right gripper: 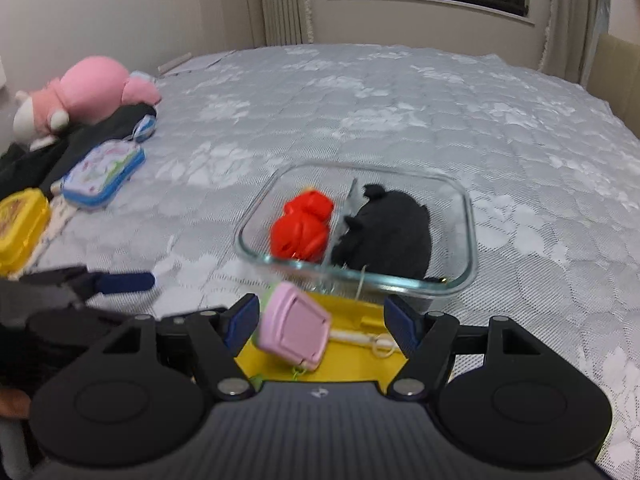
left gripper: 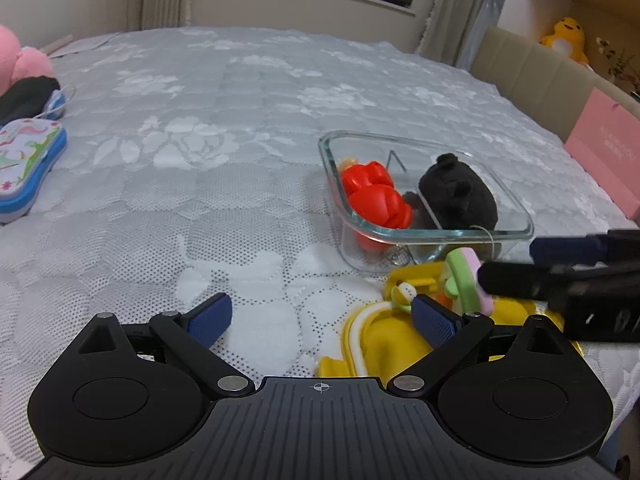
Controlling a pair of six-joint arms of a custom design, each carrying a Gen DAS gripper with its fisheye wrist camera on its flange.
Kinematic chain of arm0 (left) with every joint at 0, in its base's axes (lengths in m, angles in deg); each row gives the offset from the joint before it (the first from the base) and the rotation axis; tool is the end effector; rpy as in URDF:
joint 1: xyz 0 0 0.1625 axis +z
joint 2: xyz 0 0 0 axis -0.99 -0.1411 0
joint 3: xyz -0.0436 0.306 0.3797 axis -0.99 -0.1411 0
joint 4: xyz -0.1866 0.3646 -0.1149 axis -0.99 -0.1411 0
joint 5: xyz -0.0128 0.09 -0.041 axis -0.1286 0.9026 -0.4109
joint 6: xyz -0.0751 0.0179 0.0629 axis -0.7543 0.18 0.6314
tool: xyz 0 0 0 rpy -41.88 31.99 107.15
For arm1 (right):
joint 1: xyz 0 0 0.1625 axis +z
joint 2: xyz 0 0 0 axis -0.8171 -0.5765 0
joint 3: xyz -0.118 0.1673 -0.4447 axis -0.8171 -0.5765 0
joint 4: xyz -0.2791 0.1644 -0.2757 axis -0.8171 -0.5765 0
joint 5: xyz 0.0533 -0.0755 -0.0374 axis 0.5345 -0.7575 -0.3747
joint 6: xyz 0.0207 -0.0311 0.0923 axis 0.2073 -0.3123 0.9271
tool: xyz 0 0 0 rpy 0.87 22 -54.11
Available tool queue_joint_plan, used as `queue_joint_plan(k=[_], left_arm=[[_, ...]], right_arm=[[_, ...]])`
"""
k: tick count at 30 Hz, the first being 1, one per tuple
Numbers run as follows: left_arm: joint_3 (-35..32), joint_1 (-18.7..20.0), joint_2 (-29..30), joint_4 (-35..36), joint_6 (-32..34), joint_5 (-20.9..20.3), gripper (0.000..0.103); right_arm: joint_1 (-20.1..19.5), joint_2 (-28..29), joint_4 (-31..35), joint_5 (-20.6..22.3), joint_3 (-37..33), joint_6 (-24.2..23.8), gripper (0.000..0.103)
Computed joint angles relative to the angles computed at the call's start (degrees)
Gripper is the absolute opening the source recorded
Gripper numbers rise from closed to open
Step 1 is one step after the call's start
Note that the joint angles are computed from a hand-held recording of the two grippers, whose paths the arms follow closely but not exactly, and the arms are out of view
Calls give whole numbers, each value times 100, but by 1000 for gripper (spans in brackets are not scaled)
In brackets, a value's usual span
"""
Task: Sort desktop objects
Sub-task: 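Grasp the green-and-pink keychain toy with the right gripper, then lift the keychain toy and carry it to the glass container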
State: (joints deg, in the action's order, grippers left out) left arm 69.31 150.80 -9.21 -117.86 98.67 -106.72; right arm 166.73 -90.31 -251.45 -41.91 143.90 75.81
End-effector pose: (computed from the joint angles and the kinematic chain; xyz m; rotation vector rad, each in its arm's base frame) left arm -0.0024 -0.5027 0.1749 0.7231 2.4762 -0.7817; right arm 0.2573 -0.4585 -0.0250 0.4062 -2.3128 0.9056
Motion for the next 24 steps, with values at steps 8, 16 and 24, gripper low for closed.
queue_joint_plan(k=[8,16,24], left_arm=[[-112,175,-117,-127,-152,212,99],[-126,223,-211,-137,-201,199,99],[-91,165,-170,-130,-99,192,99]], right_arm=[[83,595,-568,-414,-385,-424,72],[-37,742,-469,-362,-521,-508,43],[-107,533,-502,-127,-255,-360,30]])
